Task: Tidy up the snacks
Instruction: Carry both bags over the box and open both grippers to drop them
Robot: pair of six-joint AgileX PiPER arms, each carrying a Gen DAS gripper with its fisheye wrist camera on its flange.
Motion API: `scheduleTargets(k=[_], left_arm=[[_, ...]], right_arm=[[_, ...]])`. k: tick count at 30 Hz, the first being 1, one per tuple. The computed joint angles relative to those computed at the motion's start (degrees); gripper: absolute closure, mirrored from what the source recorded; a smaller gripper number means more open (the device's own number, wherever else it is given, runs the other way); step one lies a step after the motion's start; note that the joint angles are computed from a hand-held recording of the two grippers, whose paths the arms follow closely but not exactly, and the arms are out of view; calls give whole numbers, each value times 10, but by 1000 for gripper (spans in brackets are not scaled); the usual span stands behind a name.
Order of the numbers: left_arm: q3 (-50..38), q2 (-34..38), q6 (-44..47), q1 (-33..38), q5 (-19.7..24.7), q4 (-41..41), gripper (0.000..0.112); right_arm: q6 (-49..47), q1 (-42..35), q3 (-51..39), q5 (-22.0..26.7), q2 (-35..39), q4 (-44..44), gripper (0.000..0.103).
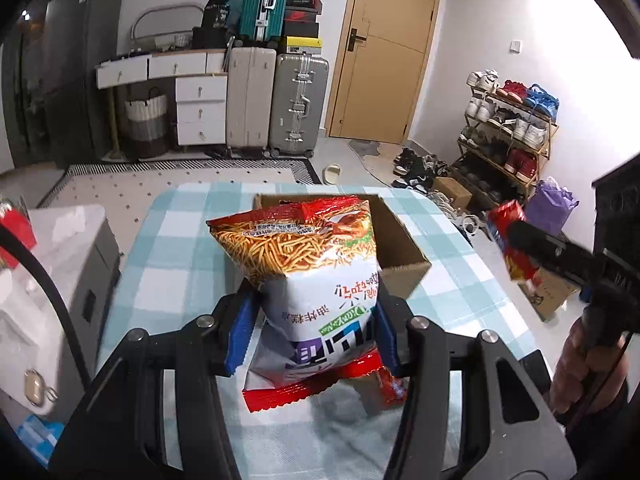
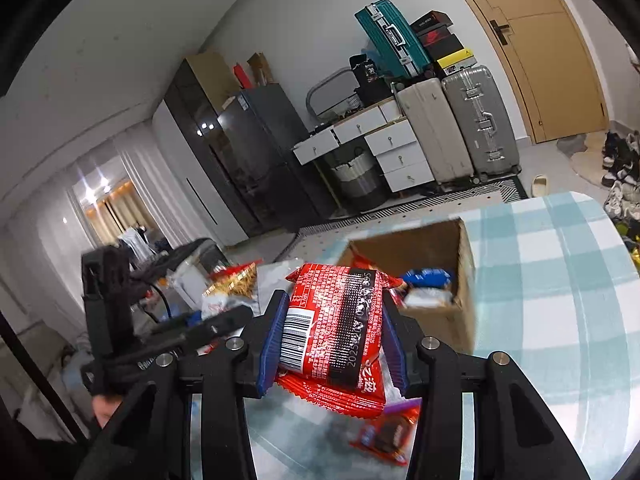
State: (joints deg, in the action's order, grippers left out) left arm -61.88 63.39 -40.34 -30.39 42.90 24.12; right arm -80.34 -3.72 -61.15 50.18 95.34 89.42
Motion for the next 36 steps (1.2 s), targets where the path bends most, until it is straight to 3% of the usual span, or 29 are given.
scheduleTargets(k=[8, 13, 20, 23, 28, 36], left_arm=[[-124, 41, 107, 58, 49, -73, 64], [-238, 102, 188, 98, 88, -131, 64], [-440, 240, 249, 138, 168, -199, 64], [-532, 304, 236, 117, 200, -154, 64], [-704, 422, 251, 126, 267, -184, 64], [-707, 496, 266, 159, 235, -210, 64]], right_arm=[[135, 16, -141, 24, 19, -86, 58], [201, 37, -224, 2, 30, -149, 59], [293, 71, -334, -19, 64, -244, 59], [335, 93, -377, -50, 82, -302, 58], [418, 132, -467, -70, 134, -417, 59], [494, 139, -590, -54, 244, -490, 58]])
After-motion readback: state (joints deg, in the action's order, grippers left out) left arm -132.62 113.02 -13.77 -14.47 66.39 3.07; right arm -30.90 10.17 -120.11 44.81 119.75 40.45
